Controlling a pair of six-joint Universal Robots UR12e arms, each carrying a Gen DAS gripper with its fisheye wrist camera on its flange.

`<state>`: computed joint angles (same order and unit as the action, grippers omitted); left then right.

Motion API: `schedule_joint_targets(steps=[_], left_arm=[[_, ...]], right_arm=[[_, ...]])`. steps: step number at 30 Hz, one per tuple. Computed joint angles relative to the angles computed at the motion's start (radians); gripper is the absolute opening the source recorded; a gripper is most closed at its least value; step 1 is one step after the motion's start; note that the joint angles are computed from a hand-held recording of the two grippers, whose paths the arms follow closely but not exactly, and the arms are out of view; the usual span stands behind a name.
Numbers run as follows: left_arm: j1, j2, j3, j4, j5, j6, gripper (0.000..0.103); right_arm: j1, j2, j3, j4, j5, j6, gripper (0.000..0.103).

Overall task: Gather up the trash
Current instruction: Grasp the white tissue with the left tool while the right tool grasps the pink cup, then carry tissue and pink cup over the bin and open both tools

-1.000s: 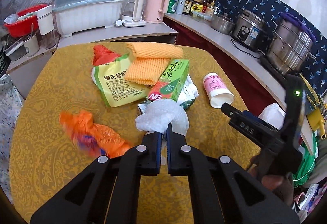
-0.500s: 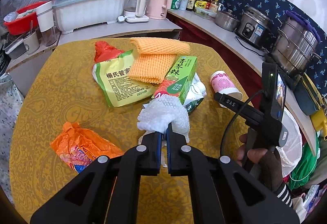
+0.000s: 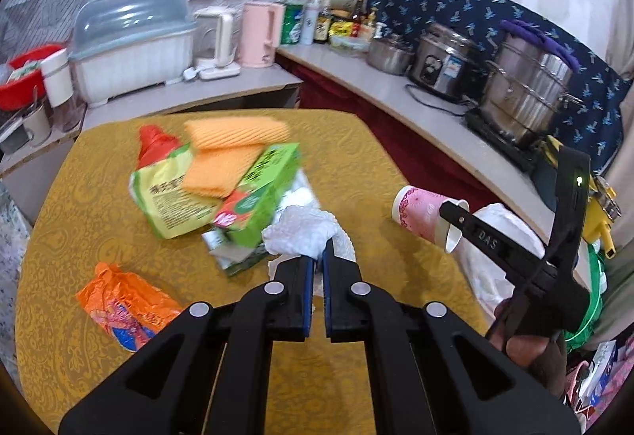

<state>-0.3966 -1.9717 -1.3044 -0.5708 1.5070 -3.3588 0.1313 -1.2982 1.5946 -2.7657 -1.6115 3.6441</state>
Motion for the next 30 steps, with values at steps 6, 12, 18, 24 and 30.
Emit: schedule_joint_targets(steps=[6, 12, 18, 24, 30], left_arm=[[-0.039, -0.028, 0.067, 0.014, -0.062, 0.034, 0.004], [-0.087, -0.096, 0.186, -0.039, -0.163, 0.077, 0.004], [-0.140, -0.179, 0.305, -0.105, -0.217, 0.131, 0.004], [-0.182, -0.249, 0.405, -0.183, -0.221, 0.175, 0.004], [-0.199, -0.287, 0.464, -0.248, -0.218, 0.183, 0.005]], right_arm=[[-0.034, -0.093, 0.091, -0.052, -0.073, 0.004, 0.003], [-0.086, -0.171, 0.178, -0.064, -0.130, 0.044, 0.003], [-0.137, -0.223, 0.250, -0.050, -0.146, 0.083, 0.003], [-0.178, -0.255, 0.299, -0.051, -0.142, 0.111, 0.003], [-0.201, -0.265, 0.318, -0.052, -0.121, 0.122, 0.008]])
